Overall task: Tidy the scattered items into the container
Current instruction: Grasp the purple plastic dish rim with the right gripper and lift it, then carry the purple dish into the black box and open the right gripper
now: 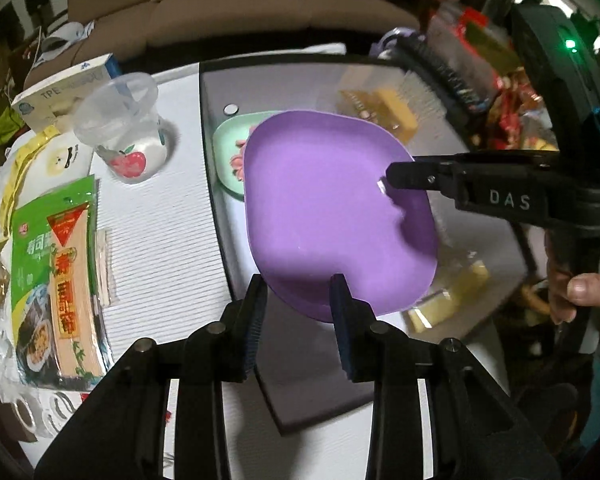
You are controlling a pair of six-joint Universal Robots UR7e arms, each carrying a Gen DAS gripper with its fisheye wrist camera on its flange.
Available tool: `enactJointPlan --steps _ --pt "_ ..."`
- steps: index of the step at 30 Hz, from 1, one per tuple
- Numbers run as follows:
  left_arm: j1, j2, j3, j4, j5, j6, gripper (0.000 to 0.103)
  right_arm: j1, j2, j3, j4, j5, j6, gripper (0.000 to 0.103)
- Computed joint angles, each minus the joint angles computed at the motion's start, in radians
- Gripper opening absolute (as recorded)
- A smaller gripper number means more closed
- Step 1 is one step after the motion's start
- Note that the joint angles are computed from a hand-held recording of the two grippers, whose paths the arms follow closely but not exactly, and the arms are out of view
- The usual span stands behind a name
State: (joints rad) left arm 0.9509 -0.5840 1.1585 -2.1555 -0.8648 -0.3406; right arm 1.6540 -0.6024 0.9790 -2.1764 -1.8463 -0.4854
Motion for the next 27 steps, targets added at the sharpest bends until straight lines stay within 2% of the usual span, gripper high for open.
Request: enactJointPlan --steps 2,8,14,18,21,22,24,25,27 --pt "0.010 0.018 -0.029 0.032 0.000 0.009 0.029 -0.009 0.025 -0.041 0.042 0.010 0.013 0.016" --pt "0.016 0.073 -0.117 0.126 0.015 0.081 0.032 -0.027 0.114 -0.184 0.180 -0.025 0.030 0.016" --pt "0.017 0.119 -0.169 0.189 0.061 0.143 0.033 -0.035 0.169 -0.281 0.268 -0.046 0.026 0.016" --pt "0.016 0.146 -0.223 0.258 0.065 0.139 0.043 -0.032 0.223 -0.353 0.342 -0.103 0.026 0.015" --pt "0.012 0.105 -0.165 0.184 0.039 0.149 0.047 -0.027 0.244 -0.375 0.381 -0.134 0.021 0.015" --pt "0.011 0.083 -0.135 0.148 0.028 0.147 0.055 -0.024 0.241 -0.365 0.370 -0.146 0.012 0.015" --pt "0.010 0.040 -0.078 0.070 0.000 0.158 0.055 -0.017 0.239 -0.348 0.348 -0.187 -0.002 0.015" --pt "0.008 0.019 -0.053 0.046 0.002 0.152 0.058 -0.016 0.242 -0.348 0.351 -0.198 -0.002 0.015" --pt "-0.003 -0.022 0.012 -0.023 0.059 0.149 0.060 -0.016 0.236 -0.337 0.342 -0.200 -0.008 0.015"
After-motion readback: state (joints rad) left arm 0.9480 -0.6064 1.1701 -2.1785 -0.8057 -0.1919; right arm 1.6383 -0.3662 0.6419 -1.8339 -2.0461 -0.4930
